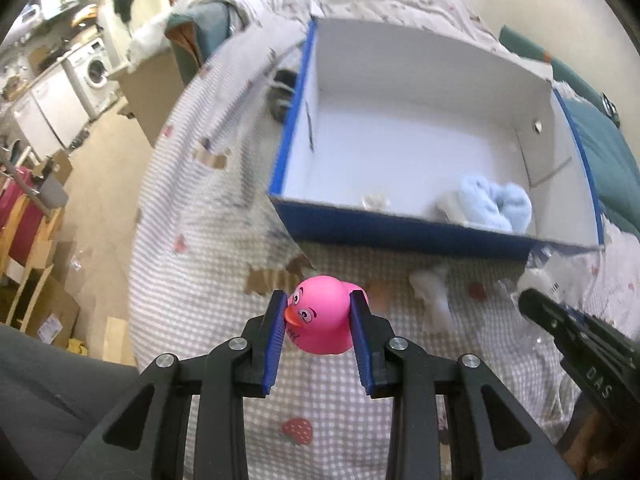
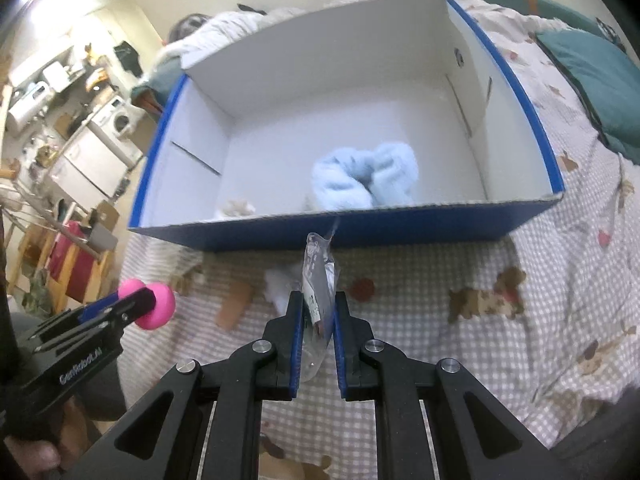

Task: Organize soft objects
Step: 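Carry the pink duck and plastic bag into the box and open both tools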

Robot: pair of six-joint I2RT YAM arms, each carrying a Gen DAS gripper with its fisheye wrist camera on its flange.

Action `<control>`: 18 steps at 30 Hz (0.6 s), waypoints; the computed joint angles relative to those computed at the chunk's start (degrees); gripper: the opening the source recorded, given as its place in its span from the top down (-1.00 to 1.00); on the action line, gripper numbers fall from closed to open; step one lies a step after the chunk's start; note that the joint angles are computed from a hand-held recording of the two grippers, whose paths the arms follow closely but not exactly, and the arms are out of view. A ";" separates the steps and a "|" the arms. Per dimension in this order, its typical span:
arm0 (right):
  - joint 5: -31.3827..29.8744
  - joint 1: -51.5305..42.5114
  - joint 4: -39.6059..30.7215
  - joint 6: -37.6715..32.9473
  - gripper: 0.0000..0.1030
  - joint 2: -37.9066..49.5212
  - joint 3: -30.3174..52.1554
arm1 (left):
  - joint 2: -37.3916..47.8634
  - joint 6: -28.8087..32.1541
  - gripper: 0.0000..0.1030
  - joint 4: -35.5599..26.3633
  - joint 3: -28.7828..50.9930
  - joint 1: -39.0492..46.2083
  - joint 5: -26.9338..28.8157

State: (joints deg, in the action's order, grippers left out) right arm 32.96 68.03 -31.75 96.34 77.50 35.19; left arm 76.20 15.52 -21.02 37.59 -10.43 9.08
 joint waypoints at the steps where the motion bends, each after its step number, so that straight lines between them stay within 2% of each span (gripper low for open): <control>1: 0.69 0.38 0.07 0.07 0.70 -0.53 -0.16 | -0.05 -0.95 0.45 0.18 0.03 -0.81 -0.37; 6: 5.83 3.31 -2.89 0.57 0.70 -4.09 0.42 | 0.84 -1.76 0.45 -4.52 4.19 -0.25 1.64; 12: 9.88 4.19 -5.63 -2.89 0.70 -10.09 1.73 | 0.36 -1.31 0.45 -10.27 10.60 -1.17 4.24; 16: 10.87 2.35 -6.31 -5.99 0.70 -15.87 0.70 | 2.93 -1.51 0.45 -10.65 15.11 -2.80 4.35; 18: 9.86 -1.26 -5.39 -10.46 0.70 -18.13 0.44 | 4.91 -1.69 0.45 -10.32 17.50 -3.92 3.72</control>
